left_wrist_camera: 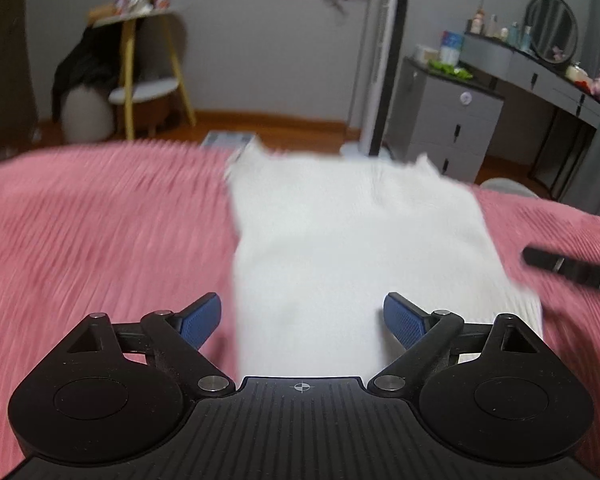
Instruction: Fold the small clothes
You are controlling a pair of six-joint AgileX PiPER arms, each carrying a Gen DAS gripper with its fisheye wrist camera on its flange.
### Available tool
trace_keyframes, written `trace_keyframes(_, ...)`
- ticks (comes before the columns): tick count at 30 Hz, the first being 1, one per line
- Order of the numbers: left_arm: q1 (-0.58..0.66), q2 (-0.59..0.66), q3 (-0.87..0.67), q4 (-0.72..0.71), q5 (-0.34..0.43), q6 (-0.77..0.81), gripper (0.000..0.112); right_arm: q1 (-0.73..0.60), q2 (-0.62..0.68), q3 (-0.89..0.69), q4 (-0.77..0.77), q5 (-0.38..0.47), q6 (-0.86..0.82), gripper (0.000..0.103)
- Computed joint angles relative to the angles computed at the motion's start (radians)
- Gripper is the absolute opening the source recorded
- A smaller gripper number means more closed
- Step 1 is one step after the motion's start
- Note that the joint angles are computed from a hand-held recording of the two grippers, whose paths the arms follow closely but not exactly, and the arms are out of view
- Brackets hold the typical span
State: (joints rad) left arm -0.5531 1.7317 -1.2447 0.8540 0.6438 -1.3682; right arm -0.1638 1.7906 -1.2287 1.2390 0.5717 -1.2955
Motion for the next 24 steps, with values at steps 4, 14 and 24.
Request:
trace_keyframes(4, -0.070, -0.133, 0.202, 0.049, -0.006, -0.132, 0.093, -0.107, 0.015, -0.077, -0.114, 0.285, 0.313, 0.040)
trace_keyframes(14, -0.072, -0.110, 0.276, 0.106, -0.085, -0.241, 0.084, -0.097, 0.002, 0.012, -0.116, 0.421, 0.452, 0.049)
trace_keyframes(24, -0.052, -0.190, 0.340, 0.153, -0.117, -0.405, 0.042, 0.097, -0.229, 0.253, -0.124, -0.066, 0.095, 0.010)
